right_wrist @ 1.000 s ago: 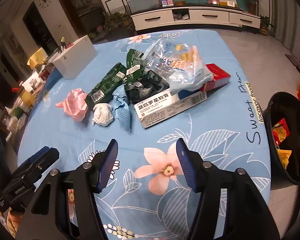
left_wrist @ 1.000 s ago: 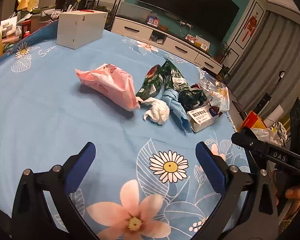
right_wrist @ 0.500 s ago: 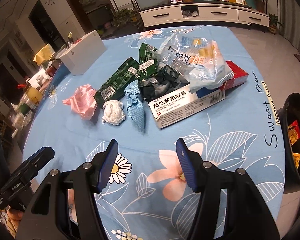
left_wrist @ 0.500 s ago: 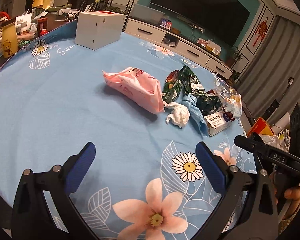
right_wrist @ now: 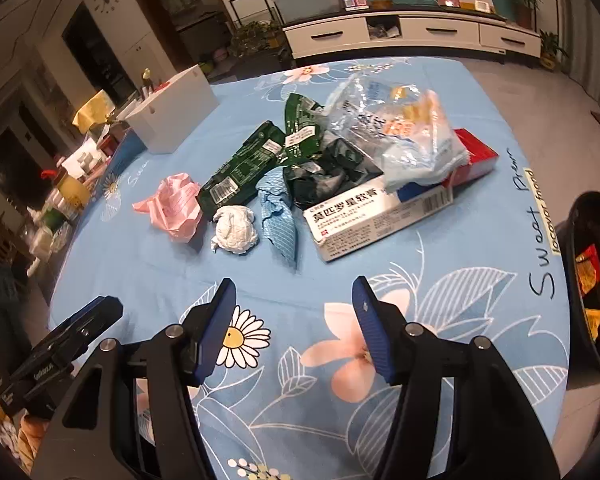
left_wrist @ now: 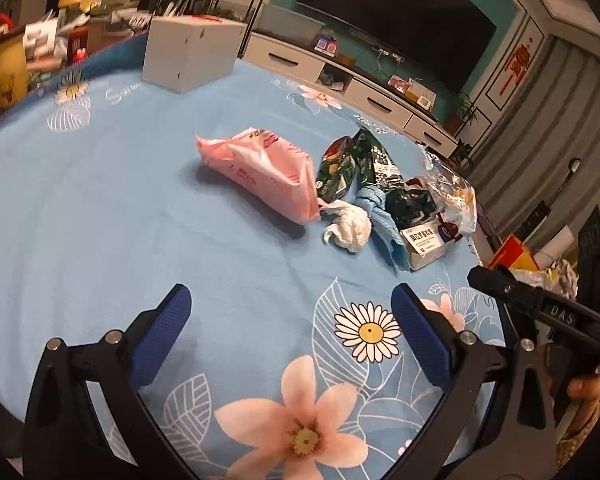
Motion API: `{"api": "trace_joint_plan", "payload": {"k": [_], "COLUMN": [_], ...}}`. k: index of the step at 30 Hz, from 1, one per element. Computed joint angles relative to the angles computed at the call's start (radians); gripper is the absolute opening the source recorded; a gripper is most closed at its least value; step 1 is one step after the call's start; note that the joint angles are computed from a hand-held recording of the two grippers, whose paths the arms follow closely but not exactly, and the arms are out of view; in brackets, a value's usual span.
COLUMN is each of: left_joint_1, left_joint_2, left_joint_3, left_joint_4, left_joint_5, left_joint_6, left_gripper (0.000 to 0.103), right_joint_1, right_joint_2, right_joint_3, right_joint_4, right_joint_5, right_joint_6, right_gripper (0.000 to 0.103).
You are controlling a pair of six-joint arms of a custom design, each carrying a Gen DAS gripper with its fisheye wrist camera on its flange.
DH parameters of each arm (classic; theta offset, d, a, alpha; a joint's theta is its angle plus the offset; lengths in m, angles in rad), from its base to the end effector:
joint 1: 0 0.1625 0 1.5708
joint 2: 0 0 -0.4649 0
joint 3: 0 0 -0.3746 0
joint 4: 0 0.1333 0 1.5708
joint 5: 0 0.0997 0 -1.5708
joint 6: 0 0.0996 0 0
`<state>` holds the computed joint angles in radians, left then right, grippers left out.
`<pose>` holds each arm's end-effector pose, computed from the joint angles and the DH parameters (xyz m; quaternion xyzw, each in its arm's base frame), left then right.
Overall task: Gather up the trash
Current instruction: 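Grasp the white tissue with the right tool while the left tool grasps the pink wrapper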
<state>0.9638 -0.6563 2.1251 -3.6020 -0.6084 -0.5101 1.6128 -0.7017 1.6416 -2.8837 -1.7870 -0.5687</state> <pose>-0.1207 -0.5507 0.0785 -0.0870 0.8568 -0.4443 0.2467 0.1414 -0.6990 0.1059 0.2746 -0.9377 0.1504 0.1504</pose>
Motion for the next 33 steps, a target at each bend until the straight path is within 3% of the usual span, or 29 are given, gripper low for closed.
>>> {"api": "trace_joint_plan", "payload": {"k": [6,10,13,16,17,20,22,24,27,33], "left_joint_1": [0.055,0.093,0.12,0.142,0.147,0.166,0.177,0.183,0.179,0.12], "left_joint_2": [0.002,0.0,0.006,0.025,0.032,0.038,0.039,0.037,0.036,0.01], "left_joint_3": [-0.047,-0.115,-0.194,-0.27,-0.291,-0.326,-0.326,-0.309,-0.279,-0.167], "left_joint_4": [-0.007,-0.028,0.046,0.101,0.13,0.222,0.243,0.231,0.173,0.048], "left_joint_5": [-0.039,-0.04,-0.025,-0.022,-0.012,-0.01,-0.027,-0.044,-0.044,0.02], "left_joint_6": [0.014,0.057,0.075,0.102,0.104,0.068,0.047,0.037,0.053,0.055], "left_gripper": [0.1,0.1,0.1,0.099,0.096,0.064,0.054,0.025,0.016,0.013], "right_joint_1": [0.007,0.024,0.046,0.065,0.068,0.075,0.076,0.075,0.074,0.077], "right_joint_2": [0.038,0.09,0.153,0.22,0.239,0.271,0.287,0.295,0.293,0.234], "right_joint_3": [-0.044,-0.09,-0.147,-0.208,-0.226,-0.254,-0.27,-0.273,-0.258,-0.187], "right_joint_4": [0.019,0.039,0.046,0.046,0.057,0.059,0.066,0.066,0.041,0.047], "right_joint_5": [0.037,0.071,0.058,0.0,-0.005,-0.037,-0.06,-0.072,-0.071,-0.04], "right_joint_6": [-0.067,-0.171,-0.272,-0.345,-0.374,-0.412,-0.418,-0.412,-0.406,-0.378], "right_gripper": [0.06,0.06,0.06,0.06,0.06,0.054,0.04,0.031,0.025,0.023]}}
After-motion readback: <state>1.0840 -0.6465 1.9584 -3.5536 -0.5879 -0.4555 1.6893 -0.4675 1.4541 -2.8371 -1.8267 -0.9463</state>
